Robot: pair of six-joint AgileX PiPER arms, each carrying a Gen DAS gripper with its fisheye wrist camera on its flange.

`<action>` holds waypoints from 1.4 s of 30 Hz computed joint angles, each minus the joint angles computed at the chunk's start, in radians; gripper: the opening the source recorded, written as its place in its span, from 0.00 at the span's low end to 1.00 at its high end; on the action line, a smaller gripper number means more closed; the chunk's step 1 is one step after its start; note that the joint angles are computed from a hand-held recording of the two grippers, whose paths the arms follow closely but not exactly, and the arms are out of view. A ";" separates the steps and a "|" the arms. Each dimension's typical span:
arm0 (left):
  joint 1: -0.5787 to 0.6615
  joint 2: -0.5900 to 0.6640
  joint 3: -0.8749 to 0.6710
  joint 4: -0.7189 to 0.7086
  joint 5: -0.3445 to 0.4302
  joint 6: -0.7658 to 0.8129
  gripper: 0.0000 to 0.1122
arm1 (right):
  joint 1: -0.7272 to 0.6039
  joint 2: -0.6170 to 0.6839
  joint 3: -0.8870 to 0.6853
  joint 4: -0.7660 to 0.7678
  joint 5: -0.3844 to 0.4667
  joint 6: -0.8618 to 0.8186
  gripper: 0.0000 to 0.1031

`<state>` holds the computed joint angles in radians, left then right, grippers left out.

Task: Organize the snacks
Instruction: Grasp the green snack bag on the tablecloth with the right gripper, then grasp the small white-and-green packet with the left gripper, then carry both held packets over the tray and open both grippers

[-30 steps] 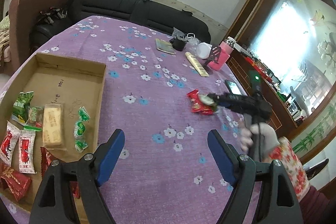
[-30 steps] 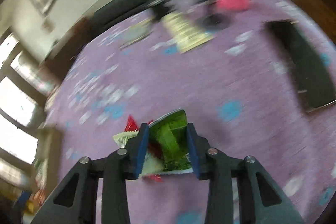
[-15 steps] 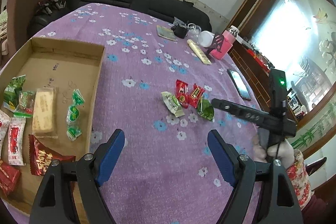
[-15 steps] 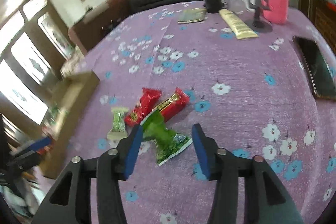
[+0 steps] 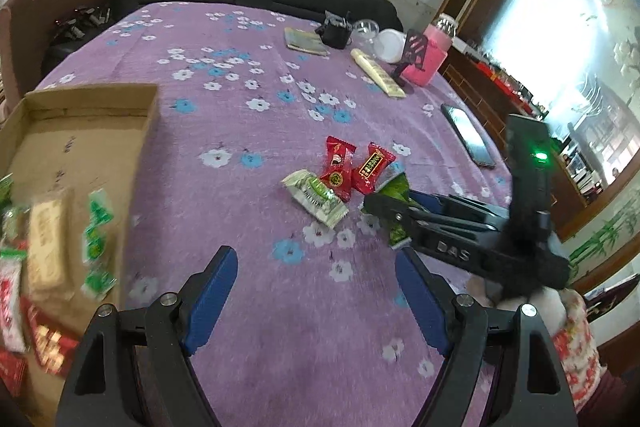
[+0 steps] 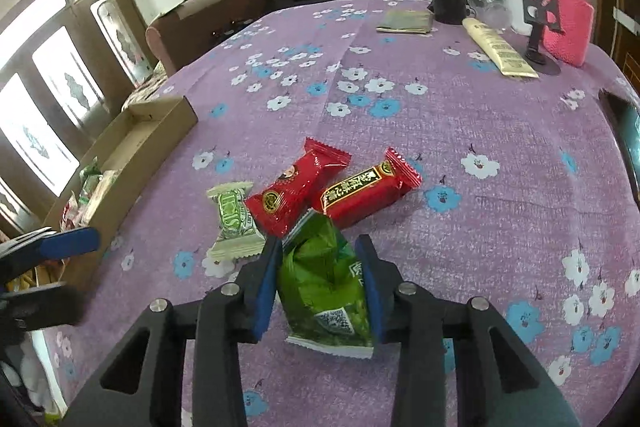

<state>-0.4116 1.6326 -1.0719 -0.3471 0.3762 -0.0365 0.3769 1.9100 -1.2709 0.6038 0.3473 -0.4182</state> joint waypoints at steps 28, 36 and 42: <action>-0.049 0.154 -0.168 0.348 -0.010 -0.287 0.21 | -0.148 -0.078 0.119 0.513 -0.053 -0.339 0.35; 0.139 -0.134 0.036 0.185 -0.015 -0.118 0.21 | -0.088 -0.111 0.114 0.397 -0.076 -0.231 0.35; 0.381 -0.221 0.059 0.025 0.046 0.120 0.22 | 0.056 -0.117 -0.011 0.149 -0.008 0.049 0.35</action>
